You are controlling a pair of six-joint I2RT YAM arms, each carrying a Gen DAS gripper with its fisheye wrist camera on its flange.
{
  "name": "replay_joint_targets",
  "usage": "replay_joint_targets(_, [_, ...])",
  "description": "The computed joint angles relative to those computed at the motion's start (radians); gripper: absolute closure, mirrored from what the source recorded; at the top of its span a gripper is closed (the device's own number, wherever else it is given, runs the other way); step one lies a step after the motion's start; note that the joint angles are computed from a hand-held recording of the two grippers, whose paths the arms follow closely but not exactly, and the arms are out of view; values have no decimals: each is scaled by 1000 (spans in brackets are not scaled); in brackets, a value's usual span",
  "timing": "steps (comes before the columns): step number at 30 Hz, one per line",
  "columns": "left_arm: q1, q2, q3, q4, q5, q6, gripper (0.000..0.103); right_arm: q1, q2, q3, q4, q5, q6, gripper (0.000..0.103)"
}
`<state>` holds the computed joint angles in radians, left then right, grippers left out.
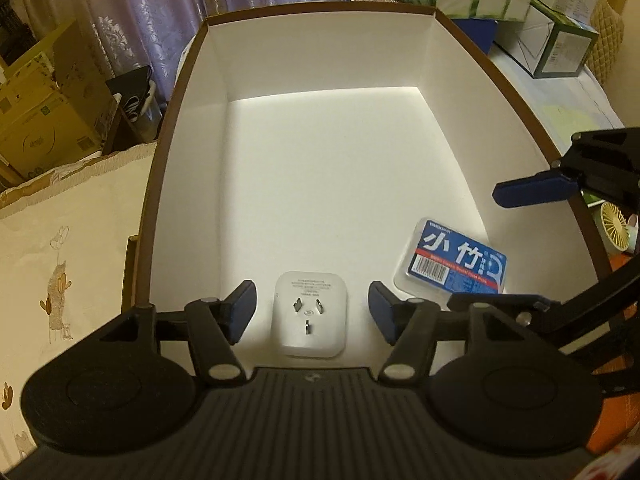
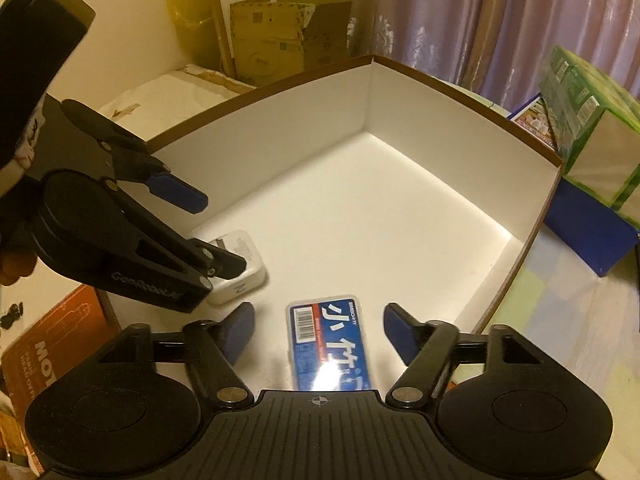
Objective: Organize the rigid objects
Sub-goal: 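Lower the plug adapter and floss box into the shoebox and open both grippers, then withdraw both open grippers from the shoebox back toward the mat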
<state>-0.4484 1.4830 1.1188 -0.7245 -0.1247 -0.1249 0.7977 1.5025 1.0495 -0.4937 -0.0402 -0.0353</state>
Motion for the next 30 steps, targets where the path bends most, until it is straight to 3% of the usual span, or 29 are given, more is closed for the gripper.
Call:
replay_joint_targets(18, [-11, -102, -36, -16, -10, -29, 41, 12, -70, -29, -13, 3, 55, 32])
replay_joint_targets(25, [-73, -219, -43, -43, -56, -85, 41, 20, -263, -129, 11, 19, 164, 32])
replay_joint_targets(30, [-177, -287, -32, -70, -104, -158, 42, 29, -437, -181, -48, 45, 235, 32])
